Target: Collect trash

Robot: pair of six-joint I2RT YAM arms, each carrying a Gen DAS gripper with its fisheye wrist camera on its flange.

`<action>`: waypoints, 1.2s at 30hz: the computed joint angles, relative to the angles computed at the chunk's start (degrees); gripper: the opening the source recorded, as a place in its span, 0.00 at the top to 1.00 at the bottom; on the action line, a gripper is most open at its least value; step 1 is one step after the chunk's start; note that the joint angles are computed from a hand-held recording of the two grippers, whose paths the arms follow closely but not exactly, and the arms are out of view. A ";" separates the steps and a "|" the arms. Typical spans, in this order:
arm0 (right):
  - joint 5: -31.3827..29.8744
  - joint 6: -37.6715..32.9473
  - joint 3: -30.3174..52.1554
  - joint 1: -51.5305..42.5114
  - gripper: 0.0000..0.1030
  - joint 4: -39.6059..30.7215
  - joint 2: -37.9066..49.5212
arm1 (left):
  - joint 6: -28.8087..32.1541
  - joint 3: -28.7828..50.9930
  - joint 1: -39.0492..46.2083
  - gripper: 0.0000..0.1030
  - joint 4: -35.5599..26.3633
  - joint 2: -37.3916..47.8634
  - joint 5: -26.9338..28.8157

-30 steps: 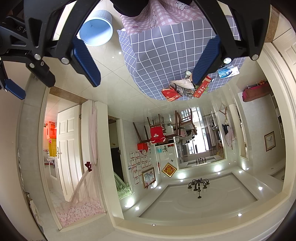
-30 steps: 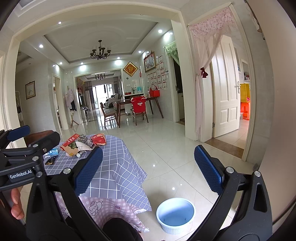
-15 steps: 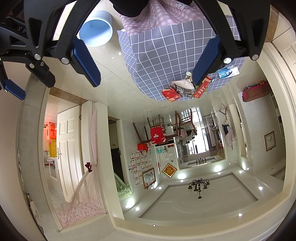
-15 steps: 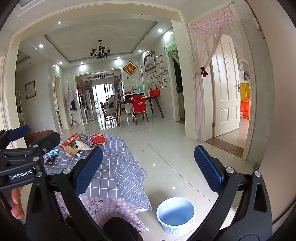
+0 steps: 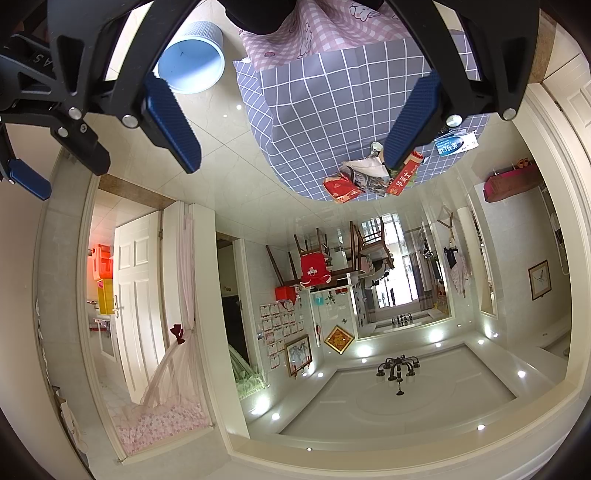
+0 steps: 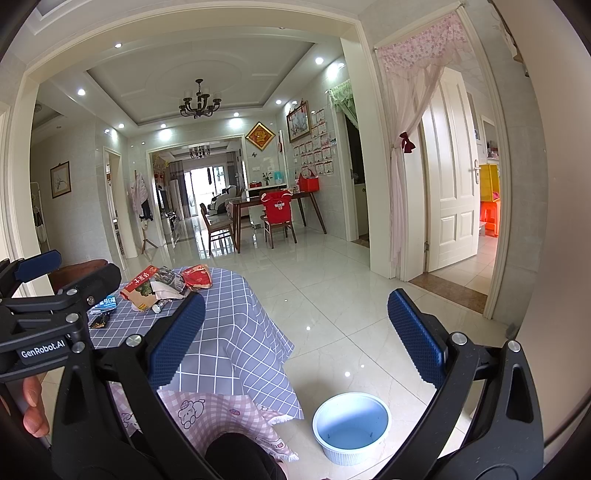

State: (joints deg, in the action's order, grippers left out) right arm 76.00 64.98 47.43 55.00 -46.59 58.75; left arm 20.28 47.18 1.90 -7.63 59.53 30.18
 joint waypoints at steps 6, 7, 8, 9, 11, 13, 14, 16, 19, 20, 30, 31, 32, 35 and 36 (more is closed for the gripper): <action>-0.08 0.06 0.06 0.03 0.06 -0.15 -0.08 | 0.05 -0.63 0.03 0.06 0.73 0.11 -0.03; -0.01 0.64 0.35 0.15 0.06 -0.79 0.13 | 0.11 -0.75 0.14 0.06 0.84 0.11 0.07; -0.01 0.64 0.35 0.15 0.06 -0.79 0.13 | 0.08 -0.76 0.06 0.06 0.76 -0.01 -0.02; -0.02 0.08 0.04 0.01 0.06 -0.11 -0.05 | 0.08 0.18 0.01 0.06 -0.25 -0.02 -0.02; -0.03 0.53 0.33 0.12 0.06 -0.70 0.07 | -0.01 -0.01 -0.24 0.06 0.07 0.07 -0.24; -0.05 0.62 0.36 0.12 0.06 -0.80 0.07 | -0.04 -0.19 -0.40 0.06 0.37 0.20 -0.37; -0.05 0.62 0.36 0.12 0.06 -0.80 0.07 | -0.04 -0.29 -0.45 0.06 0.52 0.26 -0.44; -0.04 0.41 0.18 0.08 0.06 -0.50 -0.06 | -0.02 -0.51 -0.43 0.06 0.82 0.35 -0.43; -0.08 0.34 0.18 0.04 0.06 -0.46 -0.06 | 0.11 0.21 -0.09 0.06 -0.35 -0.05 -0.14; -0.09 0.18 0.09 -0.02 0.06 -0.26 -0.12 | 0.06 0.13 -0.24 0.06 -0.23 -0.03 -0.28; -0.40 -0.61 -0.16 -0.39 0.06 0.85 -0.08 | 0.12 0.00 -0.47 0.06 -0.11 0.01 -0.55; -0.37 -0.46 -0.10 -0.33 0.06 0.66 -0.10 | 0.20 0.09 -0.22 0.06 -0.15 0.07 -0.29; -0.42 -0.90 -0.35 -0.47 0.06 1.22 -0.22 | 0.14 0.04 -0.39 0.06 -0.05 0.11 -0.45; -0.44 -0.49 -0.11 -0.35 0.06 0.69 -0.16 | 0.07 -0.24 -0.73 0.06 0.35 0.20 -0.76; -0.51 -0.67 -0.43 -0.53 0.06 1.24 -0.08 | 0.08 -0.31 -0.75 0.06 0.42 0.25 -0.78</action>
